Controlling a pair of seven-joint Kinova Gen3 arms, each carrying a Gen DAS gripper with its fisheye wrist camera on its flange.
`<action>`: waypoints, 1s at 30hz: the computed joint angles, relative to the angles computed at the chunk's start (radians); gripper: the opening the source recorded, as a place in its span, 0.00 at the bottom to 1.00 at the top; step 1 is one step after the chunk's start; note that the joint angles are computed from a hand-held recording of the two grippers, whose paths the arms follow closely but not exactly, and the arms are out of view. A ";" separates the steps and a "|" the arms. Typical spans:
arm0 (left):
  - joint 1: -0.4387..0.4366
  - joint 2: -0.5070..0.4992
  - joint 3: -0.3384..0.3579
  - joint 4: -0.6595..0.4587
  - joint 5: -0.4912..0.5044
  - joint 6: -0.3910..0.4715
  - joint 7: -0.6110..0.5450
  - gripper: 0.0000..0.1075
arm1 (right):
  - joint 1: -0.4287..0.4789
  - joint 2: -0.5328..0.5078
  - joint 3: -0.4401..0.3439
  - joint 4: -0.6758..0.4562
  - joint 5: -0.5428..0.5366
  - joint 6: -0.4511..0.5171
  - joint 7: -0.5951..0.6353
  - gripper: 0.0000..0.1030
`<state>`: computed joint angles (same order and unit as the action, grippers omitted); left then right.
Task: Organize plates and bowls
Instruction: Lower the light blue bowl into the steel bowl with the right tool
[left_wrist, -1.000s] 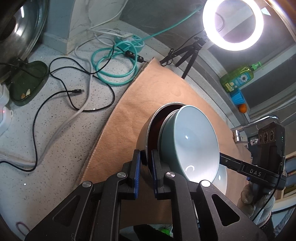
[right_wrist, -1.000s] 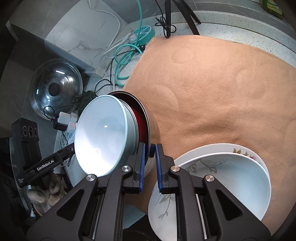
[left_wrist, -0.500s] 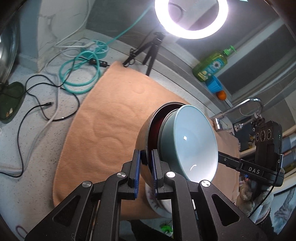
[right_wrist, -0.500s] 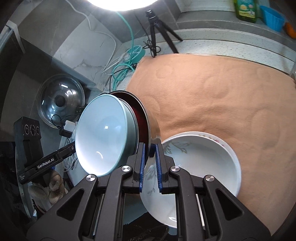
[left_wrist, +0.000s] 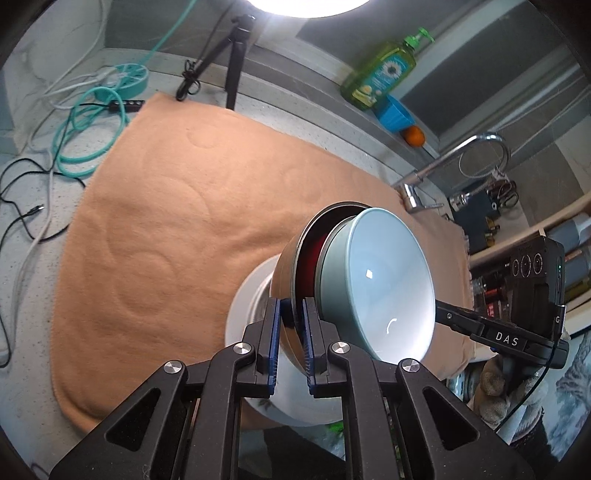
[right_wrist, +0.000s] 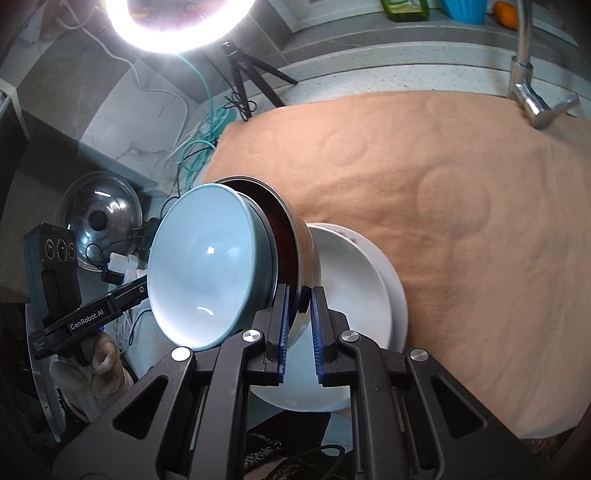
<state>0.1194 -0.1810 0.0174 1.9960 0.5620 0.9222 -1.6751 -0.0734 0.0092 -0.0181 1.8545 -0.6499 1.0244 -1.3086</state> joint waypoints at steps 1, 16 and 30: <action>0.003 0.005 0.006 -0.001 -0.003 -0.001 0.003 0.09 | 0.003 -0.002 0.003 0.008 0.000 -0.002 -0.001 0.11; 0.025 0.041 0.032 -0.005 -0.030 0.012 0.010 0.09 | 0.022 -0.020 0.017 0.080 -0.006 -0.017 0.003 0.11; 0.029 0.043 0.037 -0.006 -0.039 0.009 0.004 0.09 | 0.021 -0.025 0.020 0.097 -0.009 -0.023 0.007 0.11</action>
<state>0.1487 -0.1383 0.0548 1.9901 0.5227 0.9312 -1.6709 -0.0521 -0.0154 0.0020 1.9513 -0.6587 1.0014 -1.3015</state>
